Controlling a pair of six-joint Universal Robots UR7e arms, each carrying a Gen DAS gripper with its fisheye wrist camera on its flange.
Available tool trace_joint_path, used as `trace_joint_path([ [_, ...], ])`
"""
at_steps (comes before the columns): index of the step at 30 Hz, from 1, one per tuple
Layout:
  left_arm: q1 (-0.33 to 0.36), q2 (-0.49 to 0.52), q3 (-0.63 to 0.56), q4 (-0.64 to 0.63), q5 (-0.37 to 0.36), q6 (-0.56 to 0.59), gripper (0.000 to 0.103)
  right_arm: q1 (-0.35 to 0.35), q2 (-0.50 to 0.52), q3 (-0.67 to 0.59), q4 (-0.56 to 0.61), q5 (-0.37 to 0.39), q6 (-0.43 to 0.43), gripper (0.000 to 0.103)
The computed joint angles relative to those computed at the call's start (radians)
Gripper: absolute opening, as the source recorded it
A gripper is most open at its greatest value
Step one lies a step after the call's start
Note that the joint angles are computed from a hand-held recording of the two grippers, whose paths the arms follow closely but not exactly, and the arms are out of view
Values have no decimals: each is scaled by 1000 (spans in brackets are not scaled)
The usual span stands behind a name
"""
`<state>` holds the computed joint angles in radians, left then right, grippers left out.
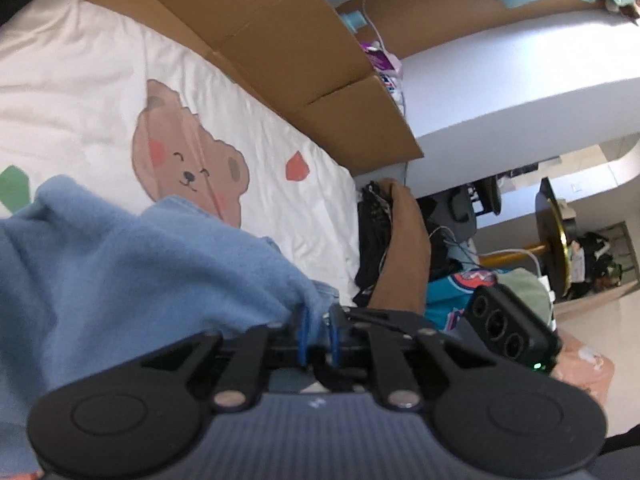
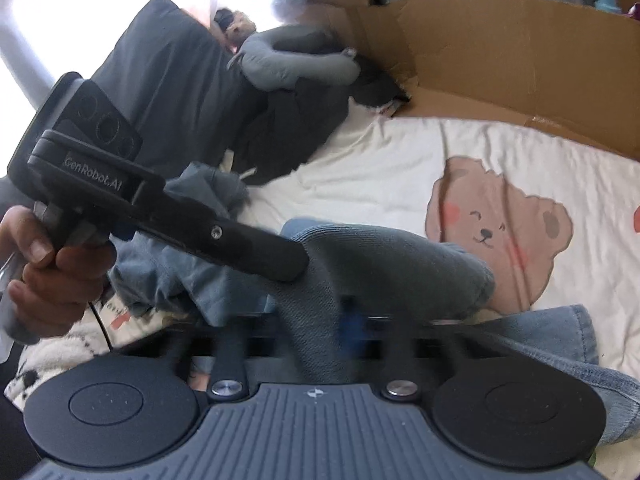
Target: Fold clothes
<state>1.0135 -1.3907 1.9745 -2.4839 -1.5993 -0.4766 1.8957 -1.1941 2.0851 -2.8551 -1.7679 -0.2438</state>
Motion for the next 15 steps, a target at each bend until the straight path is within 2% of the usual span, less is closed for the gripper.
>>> trace_joint_path([
  [2,-6,-41,13,5,50,-10,47,3,-4,7,-26,-40,-4,10],
  [4,-8,-93,29,15,103,-27,58,-2,-15,15,-54,-57,11,9],
  [7,3,-183,42,68,179,-65,58,-1,-33,17,-93,-104,21,8],
  [10,-1,-285,49,172,307,-113,58,-4,-45,9,-116,-154,25,8],
  [15,-18,-419,43,319,471,-206,58,-10,-49,-8,-152,-220,9,8],
])
